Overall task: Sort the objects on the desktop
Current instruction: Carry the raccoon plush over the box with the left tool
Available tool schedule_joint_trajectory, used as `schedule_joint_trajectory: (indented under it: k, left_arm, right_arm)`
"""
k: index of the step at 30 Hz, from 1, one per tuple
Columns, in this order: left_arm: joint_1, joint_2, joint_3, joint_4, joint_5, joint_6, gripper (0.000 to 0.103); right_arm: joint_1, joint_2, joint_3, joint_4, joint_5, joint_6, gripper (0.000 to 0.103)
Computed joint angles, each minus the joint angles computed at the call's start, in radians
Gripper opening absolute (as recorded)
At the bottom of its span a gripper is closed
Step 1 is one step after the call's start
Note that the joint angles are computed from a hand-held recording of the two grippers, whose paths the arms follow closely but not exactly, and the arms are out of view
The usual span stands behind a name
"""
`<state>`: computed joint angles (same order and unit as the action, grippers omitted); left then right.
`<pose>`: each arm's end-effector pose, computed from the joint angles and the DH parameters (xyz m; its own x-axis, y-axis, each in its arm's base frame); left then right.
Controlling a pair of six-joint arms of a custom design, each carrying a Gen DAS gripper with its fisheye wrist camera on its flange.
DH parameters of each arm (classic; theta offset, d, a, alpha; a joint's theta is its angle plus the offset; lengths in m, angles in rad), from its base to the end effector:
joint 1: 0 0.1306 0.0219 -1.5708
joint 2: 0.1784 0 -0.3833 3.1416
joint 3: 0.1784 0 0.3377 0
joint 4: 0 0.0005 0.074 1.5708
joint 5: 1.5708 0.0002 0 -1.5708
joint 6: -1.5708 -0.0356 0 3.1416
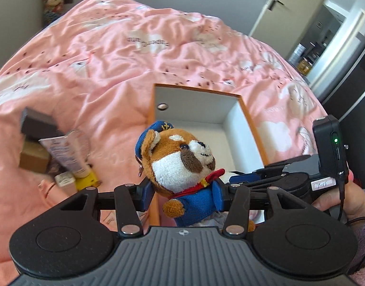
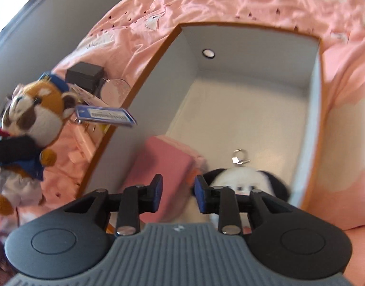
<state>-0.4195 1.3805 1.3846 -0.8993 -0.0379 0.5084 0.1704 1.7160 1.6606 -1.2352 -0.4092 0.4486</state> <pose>0.3870 -0.1717 0.4296 -0.8101 -0.1713 -0.5607 -0.0103 0.9604 -0.2786 0.5006 0.1000 0.3727 -0.7389 -0.5309 -0.4150 -0.6486 0.7272 0.2246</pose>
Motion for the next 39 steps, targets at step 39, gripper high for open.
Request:
schedule_joint_trajectory:
  k: [39]
  left_arm:
    - [-0.052, 0.180, 0.196, -0.143, -0.074, -0.129, 0.056]
  right_arm:
    - [0.135, -0.180, -0.413, 0.549, 0.494, -0.047, 0.048]
